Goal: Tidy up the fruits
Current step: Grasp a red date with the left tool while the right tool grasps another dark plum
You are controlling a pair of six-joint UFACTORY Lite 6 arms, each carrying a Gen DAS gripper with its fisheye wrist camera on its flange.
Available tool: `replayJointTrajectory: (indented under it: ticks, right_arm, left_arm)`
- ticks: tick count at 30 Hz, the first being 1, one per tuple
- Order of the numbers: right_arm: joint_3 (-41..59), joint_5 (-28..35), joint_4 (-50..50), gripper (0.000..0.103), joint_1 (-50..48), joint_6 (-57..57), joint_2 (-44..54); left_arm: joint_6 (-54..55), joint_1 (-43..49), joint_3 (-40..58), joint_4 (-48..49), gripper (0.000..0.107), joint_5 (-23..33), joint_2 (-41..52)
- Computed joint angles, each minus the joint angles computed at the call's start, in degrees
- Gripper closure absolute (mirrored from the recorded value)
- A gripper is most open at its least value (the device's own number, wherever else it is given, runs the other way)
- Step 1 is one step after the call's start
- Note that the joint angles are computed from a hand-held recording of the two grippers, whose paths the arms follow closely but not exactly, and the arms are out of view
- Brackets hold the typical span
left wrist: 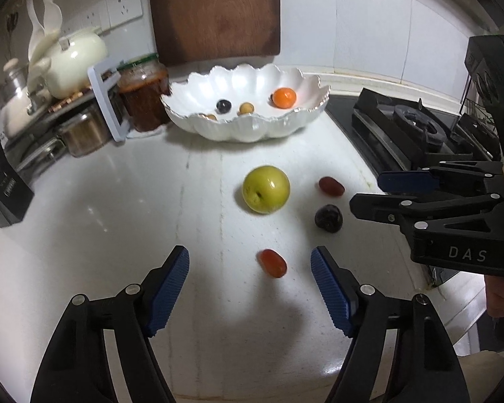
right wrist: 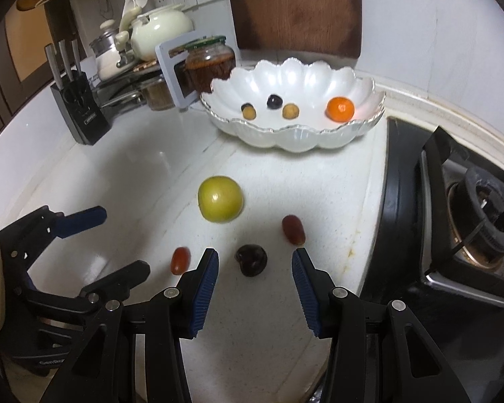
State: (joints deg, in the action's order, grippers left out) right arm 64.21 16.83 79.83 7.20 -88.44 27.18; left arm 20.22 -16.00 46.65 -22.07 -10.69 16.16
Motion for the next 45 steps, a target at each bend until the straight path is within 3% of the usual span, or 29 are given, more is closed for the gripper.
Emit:
replayJointTrajectory:
  ticks: [14,30,34,37,39,45]
  right_arm:
    - [6.04,1.35,-4.25,0.056,0.70,3.79,7.93]
    - [13.69,3.35,-12.32,0.058,0.88,10.75,15.35]
    - [14.50,3.23,-14.14,0.064,1.21,12.22,16.45]
    - [14.44,2.93,-13.63,0.067,1.43,11.34,16.71]
    - [14.67,2.95,-14.07,0.072,1.51,11.45,16.86]
    - [14.12,3.04,-12.52,0.073,1.35,9.82,16.60]
  left_arm:
    - [-16.85,0.27,4.12,16.18,0.039,-0.28,7.87]
    - [-32.13,0.71,9.69,31.55,0.060,1.00,13.86]
    - [-33.24,0.89,10.40,32.38,0.064,1.17,14.99]
    - [-40.68,1.33,10.98,39.75,0.072,1.30,15.81]
    - [-41.34,1.28,11.38,40.31,0.073,1.52,16.25]
    - [-35.83,0.90,11.16,34.41,0.085,1.06,16.12]
